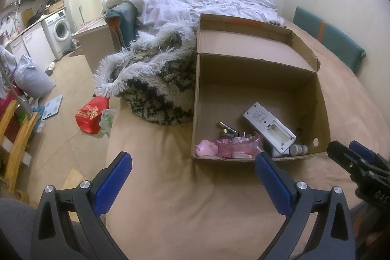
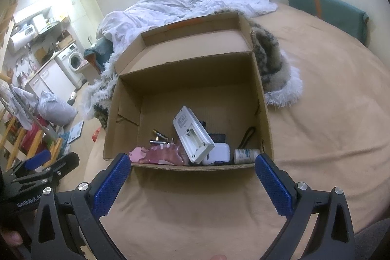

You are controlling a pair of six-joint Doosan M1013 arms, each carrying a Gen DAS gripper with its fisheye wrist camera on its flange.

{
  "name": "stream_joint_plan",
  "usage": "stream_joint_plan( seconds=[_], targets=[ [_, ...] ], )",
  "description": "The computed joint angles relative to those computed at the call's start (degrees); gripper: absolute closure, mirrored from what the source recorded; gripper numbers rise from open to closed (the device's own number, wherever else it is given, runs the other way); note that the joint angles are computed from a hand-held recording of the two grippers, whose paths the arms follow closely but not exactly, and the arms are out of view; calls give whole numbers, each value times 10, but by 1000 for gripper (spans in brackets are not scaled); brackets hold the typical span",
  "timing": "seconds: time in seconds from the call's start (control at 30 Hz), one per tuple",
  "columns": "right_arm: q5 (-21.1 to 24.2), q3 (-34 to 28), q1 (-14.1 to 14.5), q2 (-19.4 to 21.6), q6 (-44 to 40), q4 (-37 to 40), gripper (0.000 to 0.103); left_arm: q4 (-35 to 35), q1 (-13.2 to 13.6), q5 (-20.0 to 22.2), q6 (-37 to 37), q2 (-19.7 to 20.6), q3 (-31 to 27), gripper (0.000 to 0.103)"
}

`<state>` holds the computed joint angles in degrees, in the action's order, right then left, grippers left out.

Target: Organize rigid objects

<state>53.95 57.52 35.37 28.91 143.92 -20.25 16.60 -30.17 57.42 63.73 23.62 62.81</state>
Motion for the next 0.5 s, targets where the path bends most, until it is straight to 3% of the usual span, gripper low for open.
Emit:
stream_joint_plan(
  seconds=[0.5],
  targets=[
    [-2,3,-1,-1,4,-3,0,-2,1,0,3,-1,1,2]
  ],
)
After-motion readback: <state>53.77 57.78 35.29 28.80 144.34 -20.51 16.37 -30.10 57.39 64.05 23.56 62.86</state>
